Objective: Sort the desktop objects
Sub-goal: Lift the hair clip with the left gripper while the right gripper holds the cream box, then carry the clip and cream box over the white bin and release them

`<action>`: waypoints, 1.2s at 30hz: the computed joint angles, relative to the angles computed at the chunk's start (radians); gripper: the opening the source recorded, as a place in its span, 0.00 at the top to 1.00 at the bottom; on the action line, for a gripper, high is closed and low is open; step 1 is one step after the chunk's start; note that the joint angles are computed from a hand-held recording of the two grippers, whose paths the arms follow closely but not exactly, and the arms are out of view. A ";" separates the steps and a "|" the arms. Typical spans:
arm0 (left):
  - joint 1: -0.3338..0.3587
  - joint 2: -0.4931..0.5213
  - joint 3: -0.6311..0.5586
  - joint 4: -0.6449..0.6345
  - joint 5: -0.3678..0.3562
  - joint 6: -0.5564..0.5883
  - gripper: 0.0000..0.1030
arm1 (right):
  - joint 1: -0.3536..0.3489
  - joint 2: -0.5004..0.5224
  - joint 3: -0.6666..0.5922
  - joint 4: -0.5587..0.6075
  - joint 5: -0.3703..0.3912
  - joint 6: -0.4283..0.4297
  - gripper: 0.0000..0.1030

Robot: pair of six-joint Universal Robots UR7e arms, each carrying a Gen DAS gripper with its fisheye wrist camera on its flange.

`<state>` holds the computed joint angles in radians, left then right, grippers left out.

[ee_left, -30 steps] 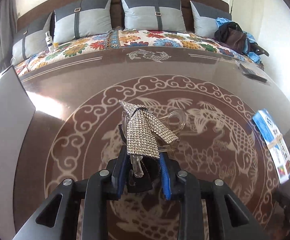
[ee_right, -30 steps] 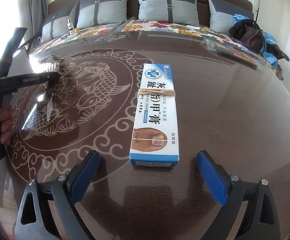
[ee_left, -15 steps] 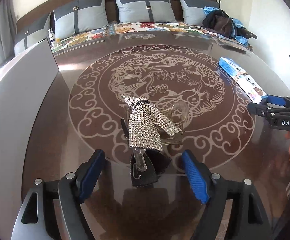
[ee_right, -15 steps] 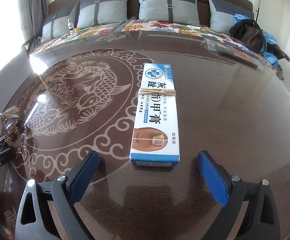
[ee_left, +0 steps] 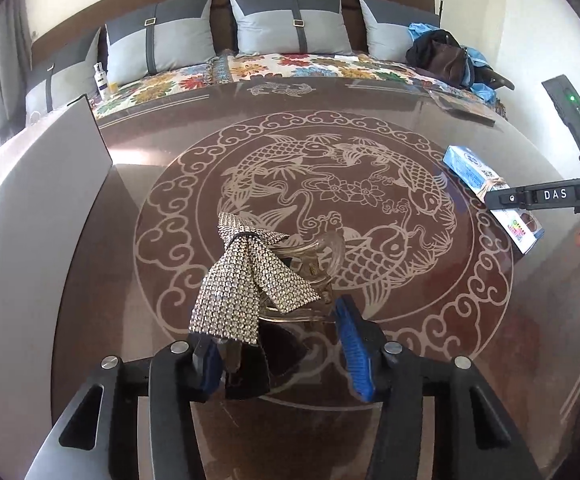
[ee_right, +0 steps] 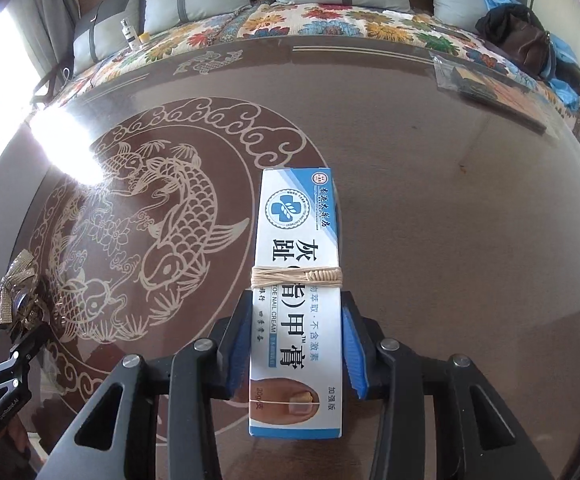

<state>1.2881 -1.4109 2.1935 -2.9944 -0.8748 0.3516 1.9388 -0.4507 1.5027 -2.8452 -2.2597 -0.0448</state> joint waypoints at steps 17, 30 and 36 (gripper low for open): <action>-0.076 -0.575 0.006 0.341 0.017 -0.181 0.51 | 0.280 0.046 -0.117 0.089 0.246 0.010 0.60; 0.325 -0.532 -0.177 0.482 0.036 -0.210 0.50 | 0.490 0.623 -0.940 0.537 0.502 0.004 0.59; 0.364 -0.556 -0.134 0.397 -0.006 -0.163 0.24 | 0.473 0.713 -1.043 0.642 0.461 0.031 0.42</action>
<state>1.6523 -1.9669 2.0592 -2.5973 -0.8810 0.1890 2.4122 0.2628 0.4598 -2.2033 -1.7992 -0.0141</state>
